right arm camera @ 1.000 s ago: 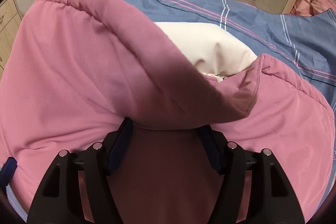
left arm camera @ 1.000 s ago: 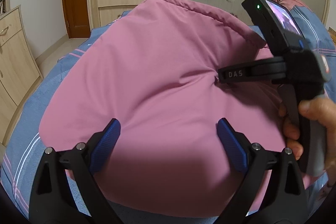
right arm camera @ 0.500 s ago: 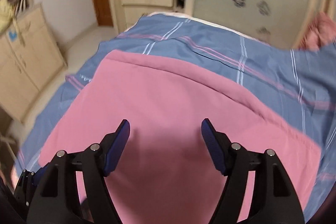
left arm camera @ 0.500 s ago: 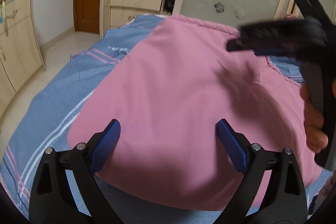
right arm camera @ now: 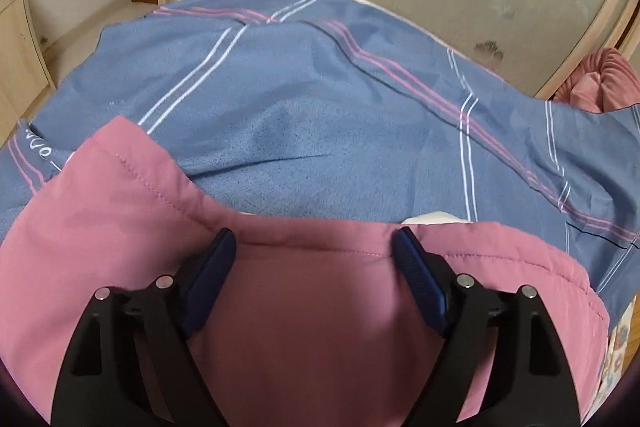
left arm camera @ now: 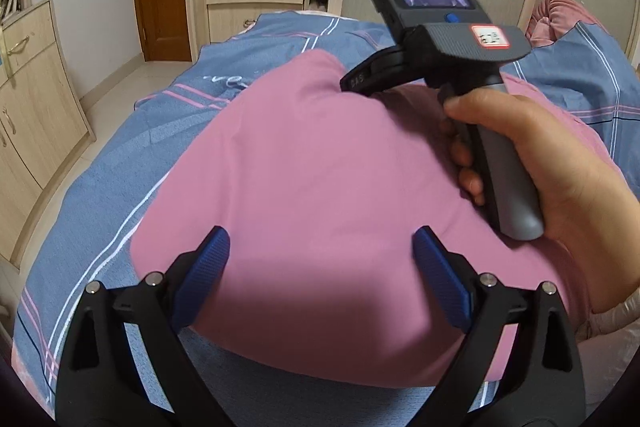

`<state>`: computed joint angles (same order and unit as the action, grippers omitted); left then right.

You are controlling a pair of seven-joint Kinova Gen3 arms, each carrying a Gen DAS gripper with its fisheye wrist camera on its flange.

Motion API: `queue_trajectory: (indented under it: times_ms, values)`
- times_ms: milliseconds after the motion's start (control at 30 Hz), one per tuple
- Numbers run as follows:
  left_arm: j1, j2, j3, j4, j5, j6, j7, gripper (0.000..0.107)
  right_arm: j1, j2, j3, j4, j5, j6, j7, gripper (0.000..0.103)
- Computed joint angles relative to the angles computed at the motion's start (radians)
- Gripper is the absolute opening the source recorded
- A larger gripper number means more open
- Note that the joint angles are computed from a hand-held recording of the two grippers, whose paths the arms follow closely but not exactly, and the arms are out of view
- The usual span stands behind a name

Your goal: Fold large clothes

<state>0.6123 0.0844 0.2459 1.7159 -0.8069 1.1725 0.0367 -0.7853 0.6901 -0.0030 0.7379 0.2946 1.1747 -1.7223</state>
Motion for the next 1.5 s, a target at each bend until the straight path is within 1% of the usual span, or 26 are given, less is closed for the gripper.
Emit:
queue_trajectory:
  times_ms: [33,100,167,233,300,333,400,467,500,600,667,733,800,900,1000,1067,1100,1133,1167,1200,1233,1300,1333,1367,1433,1500]
  values:
    - [0.005,0.001,0.003,-0.002,-0.002,0.006,0.010,0.095,0.026,-0.033,-0.022,0.043,-0.015,-0.041,-0.005,0.082]
    - [0.012,-0.004,0.005,0.002,-0.019,0.008,0.031,0.095,0.115,-0.117,-0.107,0.136,-0.055,-0.122,-0.025,0.081]
    - [0.020,-0.020,0.011,0.021,-0.053,-0.005,0.073,0.095,0.207,-0.210,-0.174,0.228,-0.098,-0.171,-0.042,0.082]
    - [0.023,-0.040,0.022,0.044,-0.091,-0.025,0.119,0.095,0.283,-0.303,-0.214,0.321,-0.144,-0.225,-0.042,0.084]
    - [0.030,-0.049,0.041,0.056,-0.140,-0.023,0.163,0.095,0.328,-0.389,-0.213,0.414,-0.141,-0.255,-0.052,0.087]
    - [0.035,-0.048,0.051,0.056,-0.162,-0.018,0.176,0.095,0.322,-0.424,-0.187,0.460,-0.133,-0.278,-0.057,0.088]
    - [0.042,-0.039,0.062,0.047,-0.186,-0.018,0.169,0.095,0.274,-0.476,-0.099,0.543,-0.095,-0.304,-0.072,0.089]
    - [0.042,-0.017,0.060,0.022,-0.168,-0.022,0.124,0.095,0.249,-0.482,-0.055,0.584,-0.034,-0.293,-0.105,0.089]
    - [0.043,0.000,0.056,0.005,-0.154,-0.020,0.096,0.094,0.260,-0.474,-0.056,0.592,-0.025,-0.292,-0.114,0.089]
    - [0.058,0.052,0.034,-0.050,-0.110,0.012,0.020,0.094,0.327,-0.432,-0.075,0.603,-0.073,-0.285,-0.111,0.089]
    - [0.069,0.062,0.014,-0.062,-0.092,0.010,0.000,0.095,0.336,-0.398,-0.082,0.609,-0.079,-0.292,-0.113,0.092]
    - [0.070,0.060,-0.001,-0.062,-0.067,-0.010,-0.016,0.095,0.298,-0.388,-0.060,0.639,-0.023,-0.321,-0.164,0.100]
    - [0.073,0.073,-0.011,-0.073,-0.055,-0.007,-0.035,0.095,0.286,-0.380,-0.054,0.658,0.004,-0.346,-0.196,0.102]
    - [0.098,0.099,-0.023,-0.098,-0.068,0.032,-0.044,0.095,0.312,-0.378,-0.067,0.658,-0.031,-0.349,-0.173,0.102]
    - [0.117,0.068,-0.030,-0.068,-0.106,0.005,-0.009,0.094,0.351,-0.439,-0.069,0.692,-0.128,-0.365,-0.103,0.099]
    - [0.135,0.046,-0.020,-0.040,-0.171,0.001,0.051,0.094,0.422,-0.532,-0.107,0.767,-0.196,-0.398,-0.070,0.099]
    - [0.139,0.040,-0.008,-0.030,-0.202,0.005,0.080,0.094,0.446,-0.578,-0.122,0.813,-0.207,-0.425,-0.074,0.099]
    - [0.152,0.033,-0.013,-0.022,-0.219,-0.003,0.093,0.094,0.468,-0.624,-0.133,0.856,-0.201,-0.435,-0.087,0.099]
    - [0.146,0.032,-0.010,-0.021,-0.219,-0.016,0.091,0.094,0.472,-0.663,-0.131,0.892,-0.179,-0.431,-0.116,0.099]
    - [0.121,0.037,0.006,-0.025,-0.203,-0.033,0.072,0.094,0.458,-0.683,-0.110,0.912,-0.166,-0.422,-0.138,0.099]
    - [0.111,0.050,0.003,-0.040,-0.174,-0.039,0.037,0.094,0.457,-0.702,-0.103,0.934,-0.145,-0.407,-0.176,0.099]
    - [0.104,0.090,-0.002,-0.083,-0.132,-0.005,-0.028,0.094,0.501,-0.722,-0.118,0.972,-0.144,-0.380,-0.203,0.099]
    - [0.107,0.103,-0.009,-0.096,-0.122,0.003,-0.049,0.094,0.511,-0.719,-0.114,0.985,-0.152,-0.371,-0.192,0.099]
    - [0.111,0.109,-0.017,-0.102,-0.115,0.004,-0.060,0.094,0.505,-0.711,-0.094,0.997,-0.165,-0.375,-0.165,0.099]
    - [0.110,0.111,-0.031,-0.106,-0.091,-0.008,-0.076,0.095,0.517,-0.696,-0.095,1.018,-0.184,-0.393,-0.126,0.100]
    - [0.110,0.111,-0.040,-0.101,-0.074,-0.020,-0.082,0.096,0.517,-0.678,-0.101,1.018,-0.174,-0.402,-0.137,0.102]
